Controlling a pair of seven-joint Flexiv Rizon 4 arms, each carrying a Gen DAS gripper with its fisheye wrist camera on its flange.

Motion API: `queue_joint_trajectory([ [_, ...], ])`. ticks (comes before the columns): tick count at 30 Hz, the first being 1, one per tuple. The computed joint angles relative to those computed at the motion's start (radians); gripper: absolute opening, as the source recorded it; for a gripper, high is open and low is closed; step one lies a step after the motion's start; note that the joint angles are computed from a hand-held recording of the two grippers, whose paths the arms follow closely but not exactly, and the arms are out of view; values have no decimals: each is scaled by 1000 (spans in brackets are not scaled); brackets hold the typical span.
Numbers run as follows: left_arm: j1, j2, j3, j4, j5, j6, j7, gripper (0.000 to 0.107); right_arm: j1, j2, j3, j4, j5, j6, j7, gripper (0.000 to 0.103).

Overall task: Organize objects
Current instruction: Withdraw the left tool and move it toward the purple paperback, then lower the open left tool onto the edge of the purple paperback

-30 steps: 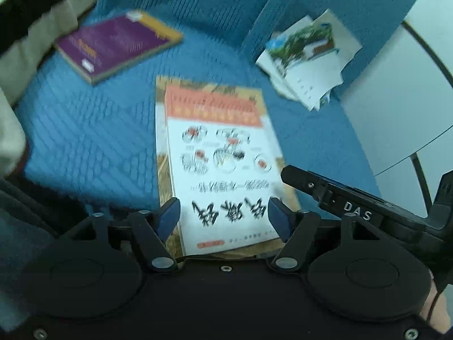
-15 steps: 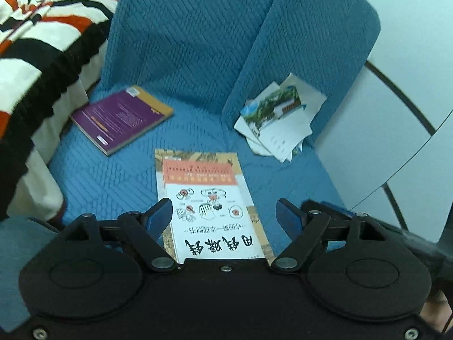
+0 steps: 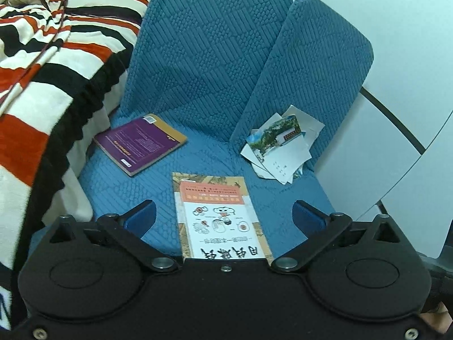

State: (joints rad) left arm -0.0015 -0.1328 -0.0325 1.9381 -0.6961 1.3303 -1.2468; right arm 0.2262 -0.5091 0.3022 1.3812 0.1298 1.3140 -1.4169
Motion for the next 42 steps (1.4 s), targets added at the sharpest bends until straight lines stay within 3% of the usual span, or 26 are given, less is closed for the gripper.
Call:
queue_joint_trajectory([
  [12,12,0,-1,30,-98,50,74,102,48,-32,-44,-27,-55,-49,54,85],
  [21,38,-92,-47,-5,-138,112,102,102,73,-121,-86,-97,-122,-51,106,85],
  [31,90,-264,-89,-133,-32,106,-1,102,74,-258,-82,-254,-156,-99,116,85],
  [37,120,-369,-87,-233,40,47,-97,101,80,-331,-86,-367,-148,-143,109,85],
  [39,161,-398,-141,-251,14,50,-71,101,83,-358,-90,-412,-147,-168,112,85],
  [42,164,-446,-118,-313,38,-26,-114,99,87,-399,-93,-485,-139,-205,115,85],
])
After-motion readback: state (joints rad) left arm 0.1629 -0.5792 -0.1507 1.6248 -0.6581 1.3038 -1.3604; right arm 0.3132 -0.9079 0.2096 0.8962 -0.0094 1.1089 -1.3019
